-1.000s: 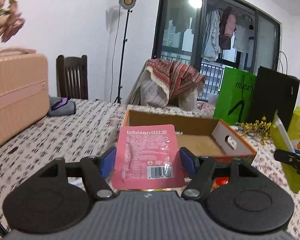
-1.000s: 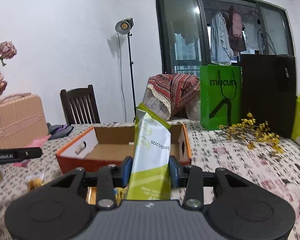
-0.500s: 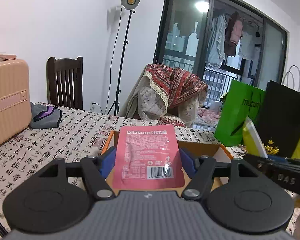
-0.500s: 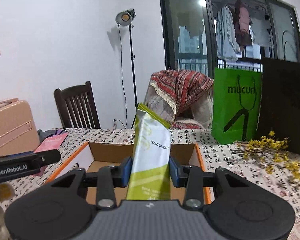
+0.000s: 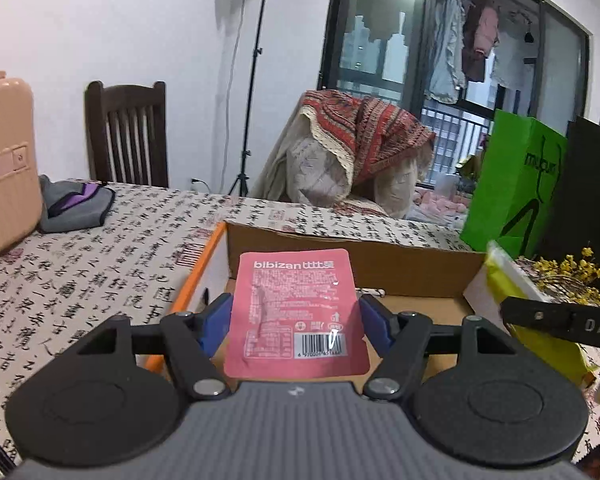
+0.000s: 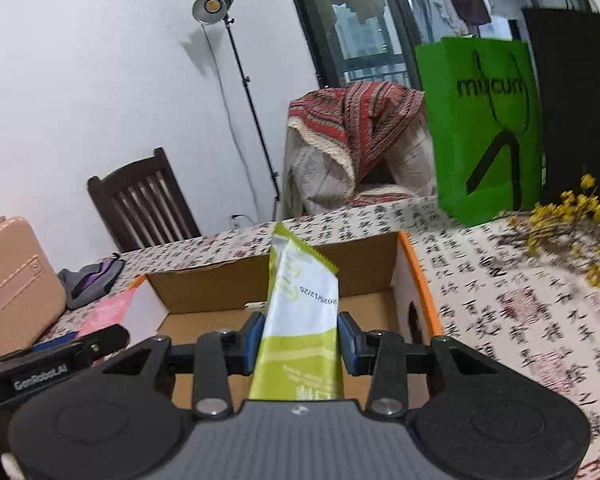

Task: Organize snacks
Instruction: 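Carry both packets into the cardboard box and open both tools, then return to the pile and grasp the red-and-blue snack bag with the right tool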

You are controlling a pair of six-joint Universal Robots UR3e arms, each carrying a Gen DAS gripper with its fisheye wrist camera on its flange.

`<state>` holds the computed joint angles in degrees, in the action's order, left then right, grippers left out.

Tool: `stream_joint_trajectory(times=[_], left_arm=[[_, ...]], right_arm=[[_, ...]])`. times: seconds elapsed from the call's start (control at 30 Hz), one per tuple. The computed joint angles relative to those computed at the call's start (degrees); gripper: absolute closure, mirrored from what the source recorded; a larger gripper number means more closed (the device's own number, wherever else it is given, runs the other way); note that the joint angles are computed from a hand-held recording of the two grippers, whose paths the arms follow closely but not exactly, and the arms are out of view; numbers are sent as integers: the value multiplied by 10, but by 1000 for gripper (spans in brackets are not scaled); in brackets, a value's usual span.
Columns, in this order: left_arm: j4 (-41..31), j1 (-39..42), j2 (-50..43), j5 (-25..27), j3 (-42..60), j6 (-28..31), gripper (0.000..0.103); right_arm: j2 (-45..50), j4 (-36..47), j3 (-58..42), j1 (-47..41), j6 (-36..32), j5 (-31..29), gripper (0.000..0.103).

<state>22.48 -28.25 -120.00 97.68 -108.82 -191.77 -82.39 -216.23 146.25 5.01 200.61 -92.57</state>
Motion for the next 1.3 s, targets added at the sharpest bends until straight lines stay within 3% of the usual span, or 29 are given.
stream_joint_trajectory(times=[0.07,0.13,0.17,0.23,0.3,0.33,0.53,0.63,0.83,1.1,1.3], left_arm=[[-1,-4,-3,12,2,0,25],[12,-5,-3,14,-4,0,7],[22,-4,-1,14,-9,0,3],[36,-3,5,11,-20,-2,0],[36,-4,12,11,-26,-3,0],[34,-6,14,15,-25,-4,0],[7,-15,34,31,-23,-6,0],[-60,-21,72,53,-21,-28,0],[-102,-12,139,46,-64,-35,0],[-75,9,245,23,-188,-23,0],[-46,26,333,3,-298,-11,0]], right_arm=[[1,9,-3,0,-2,-3,63],[-3,18,-5,7,0,-15,61],[-7,19,-3,9,2,-21,57],[-15,5,7,10,4,-25,35],[-17,-16,17,8,6,-25,5],[-18,-29,23,5,7,-23,2],[-65,-2,35,-4,8,-13,0],[-97,26,28,19,5,-37,0],[-185,145,0,103,3,-111,0],[-216,199,-3,285,21,-266,0],[-161,225,-23,450,88,-407,0]])
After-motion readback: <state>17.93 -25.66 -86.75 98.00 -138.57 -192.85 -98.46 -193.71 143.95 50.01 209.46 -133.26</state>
